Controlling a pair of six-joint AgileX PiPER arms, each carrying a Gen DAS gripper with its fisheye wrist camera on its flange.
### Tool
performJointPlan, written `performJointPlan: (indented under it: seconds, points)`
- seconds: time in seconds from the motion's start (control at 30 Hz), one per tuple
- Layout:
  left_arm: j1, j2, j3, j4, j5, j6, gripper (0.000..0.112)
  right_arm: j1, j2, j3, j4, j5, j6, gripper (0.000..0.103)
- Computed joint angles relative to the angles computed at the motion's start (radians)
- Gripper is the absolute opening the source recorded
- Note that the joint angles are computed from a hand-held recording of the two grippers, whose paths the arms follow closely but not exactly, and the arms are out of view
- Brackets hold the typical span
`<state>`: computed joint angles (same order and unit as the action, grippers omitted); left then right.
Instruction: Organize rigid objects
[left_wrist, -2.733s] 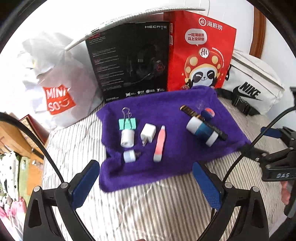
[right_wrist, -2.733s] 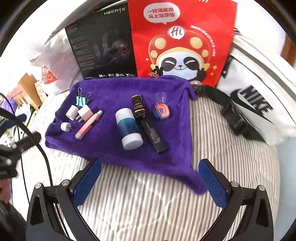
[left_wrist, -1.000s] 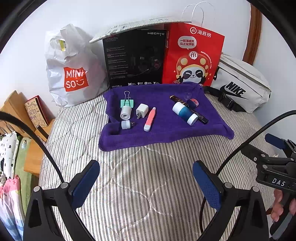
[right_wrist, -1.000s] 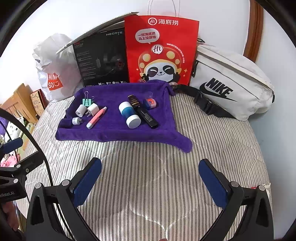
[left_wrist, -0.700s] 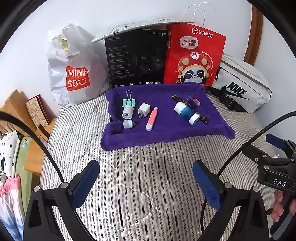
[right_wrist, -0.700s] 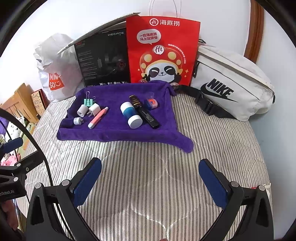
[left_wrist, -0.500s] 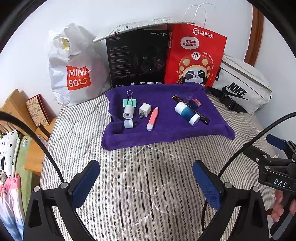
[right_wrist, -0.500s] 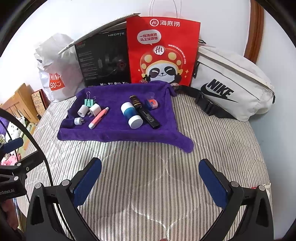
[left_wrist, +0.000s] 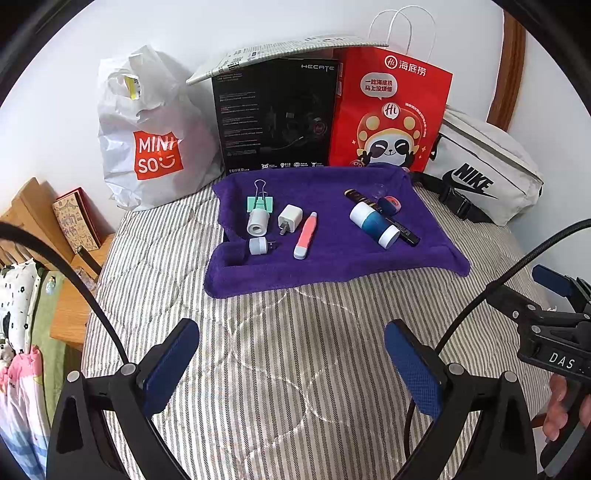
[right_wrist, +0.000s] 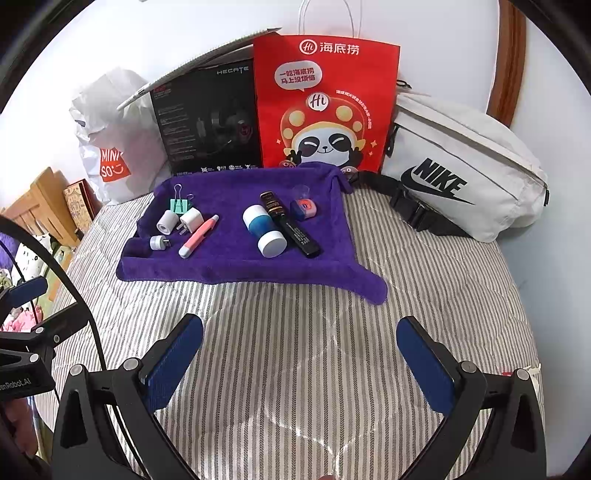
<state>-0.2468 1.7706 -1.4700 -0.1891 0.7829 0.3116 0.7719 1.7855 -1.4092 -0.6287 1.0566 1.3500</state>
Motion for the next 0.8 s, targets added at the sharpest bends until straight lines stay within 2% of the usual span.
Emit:
performJointPlan:
  seconds: [0.8]
  points:
    - [0.008,0.001,-0.003,0.001,0.007,0.005,0.102,0.001,0.003,-0.011,0.003,0.005,-0.015,0.103]
